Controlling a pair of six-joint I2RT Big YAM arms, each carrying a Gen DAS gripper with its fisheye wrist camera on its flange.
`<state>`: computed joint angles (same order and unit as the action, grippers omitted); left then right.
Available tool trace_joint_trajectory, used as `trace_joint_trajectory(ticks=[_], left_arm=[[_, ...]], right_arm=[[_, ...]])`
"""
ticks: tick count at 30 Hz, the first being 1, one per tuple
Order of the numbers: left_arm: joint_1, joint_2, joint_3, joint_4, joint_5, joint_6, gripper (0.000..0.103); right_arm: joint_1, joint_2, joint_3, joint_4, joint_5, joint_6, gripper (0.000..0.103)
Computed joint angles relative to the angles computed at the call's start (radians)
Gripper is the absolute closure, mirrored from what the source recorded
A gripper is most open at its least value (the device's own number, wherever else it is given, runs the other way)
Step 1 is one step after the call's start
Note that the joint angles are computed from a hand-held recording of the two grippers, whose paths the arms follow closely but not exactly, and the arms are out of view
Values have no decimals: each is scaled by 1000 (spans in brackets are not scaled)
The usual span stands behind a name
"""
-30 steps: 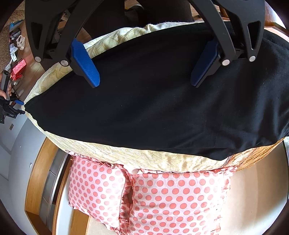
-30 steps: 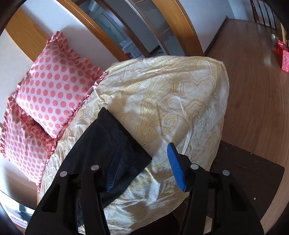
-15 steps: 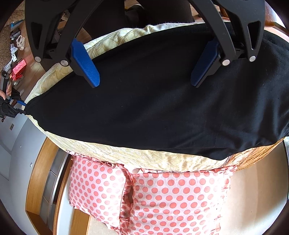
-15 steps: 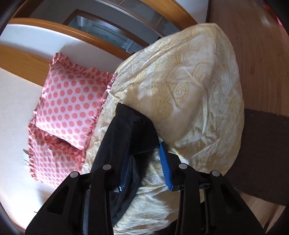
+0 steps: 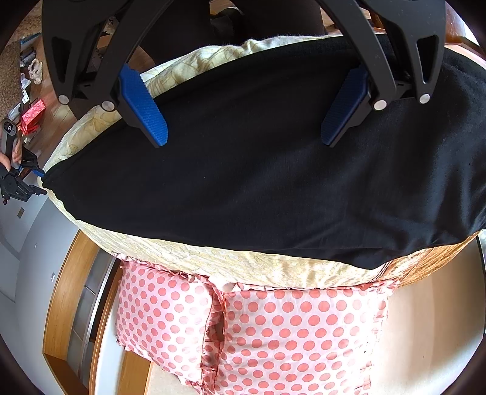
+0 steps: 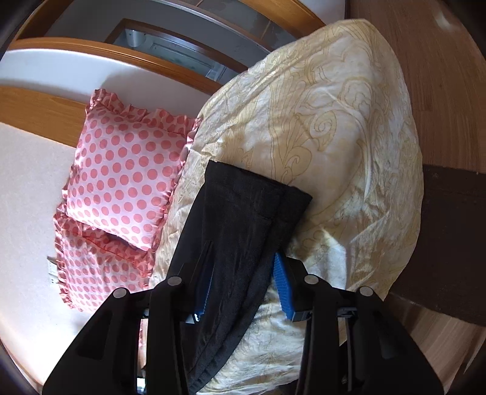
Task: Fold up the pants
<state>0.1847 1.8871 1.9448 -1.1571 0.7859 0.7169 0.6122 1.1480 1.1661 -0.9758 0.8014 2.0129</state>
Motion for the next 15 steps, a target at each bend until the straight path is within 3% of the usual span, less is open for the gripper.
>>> trace_joint_trajectory(ticks=[2, 5, 10, 12, 15], left_arm=[[0, 1, 3, -3, 4, -3, 2], [10, 23, 49, -52, 22, -16, 2], [45, 48, 105, -10, 21, -119, 2], [57, 73, 145, 1, 7, -163, 2], [69, 118, 214, -7, -28, -223, 2]], right_arm=[[-16, 8, 6, -10, 7, -11, 66], [-37, 36, 31, -78, 11, -29, 98], [-12, 60, 78, -78, 113, -135, 99], [-11, 69, 111, -22, 134, -249, 99], [-18, 104, 177, 121, 121, -484, 99]])
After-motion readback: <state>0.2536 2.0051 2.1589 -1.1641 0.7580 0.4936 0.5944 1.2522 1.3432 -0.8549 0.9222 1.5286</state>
